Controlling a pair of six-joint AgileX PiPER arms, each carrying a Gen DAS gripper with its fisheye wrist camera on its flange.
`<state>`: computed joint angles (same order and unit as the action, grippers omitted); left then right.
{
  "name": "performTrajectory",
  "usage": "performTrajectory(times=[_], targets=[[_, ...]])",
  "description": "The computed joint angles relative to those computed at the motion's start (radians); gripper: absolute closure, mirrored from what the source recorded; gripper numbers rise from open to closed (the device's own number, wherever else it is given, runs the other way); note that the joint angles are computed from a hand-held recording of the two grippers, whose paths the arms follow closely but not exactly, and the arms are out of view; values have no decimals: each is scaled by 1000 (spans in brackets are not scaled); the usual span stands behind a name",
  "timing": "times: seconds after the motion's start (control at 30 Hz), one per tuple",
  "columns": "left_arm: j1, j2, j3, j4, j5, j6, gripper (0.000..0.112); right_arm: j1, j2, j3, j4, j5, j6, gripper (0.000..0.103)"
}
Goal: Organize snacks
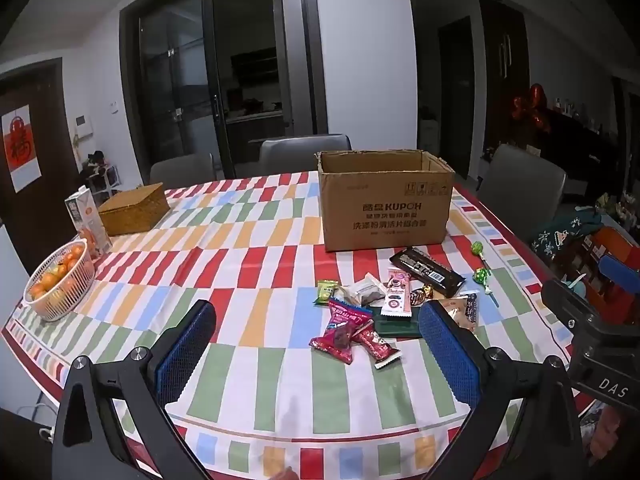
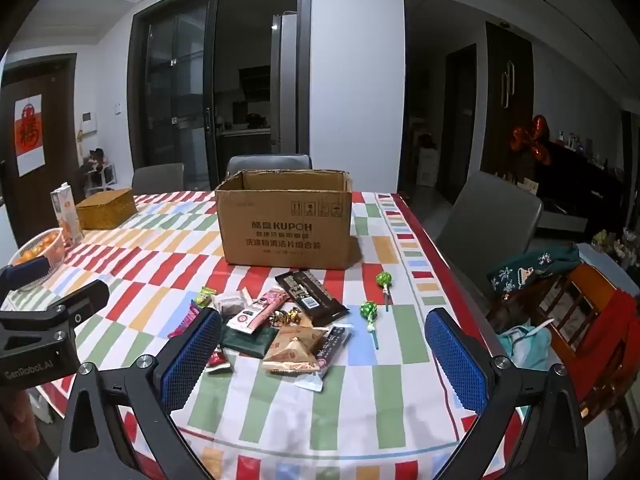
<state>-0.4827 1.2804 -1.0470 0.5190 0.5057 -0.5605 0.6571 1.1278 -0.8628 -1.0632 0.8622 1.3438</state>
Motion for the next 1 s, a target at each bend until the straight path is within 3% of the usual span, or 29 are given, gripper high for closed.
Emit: performTrajectory(times=[0.07,1.0], targets=[[15,3,-5,-55,-4,48,9,0,-2,2,-9,-2,9,1],[7,-46,38,15,-22,3,9,-15,2,-16,48,-38,-60,1]])
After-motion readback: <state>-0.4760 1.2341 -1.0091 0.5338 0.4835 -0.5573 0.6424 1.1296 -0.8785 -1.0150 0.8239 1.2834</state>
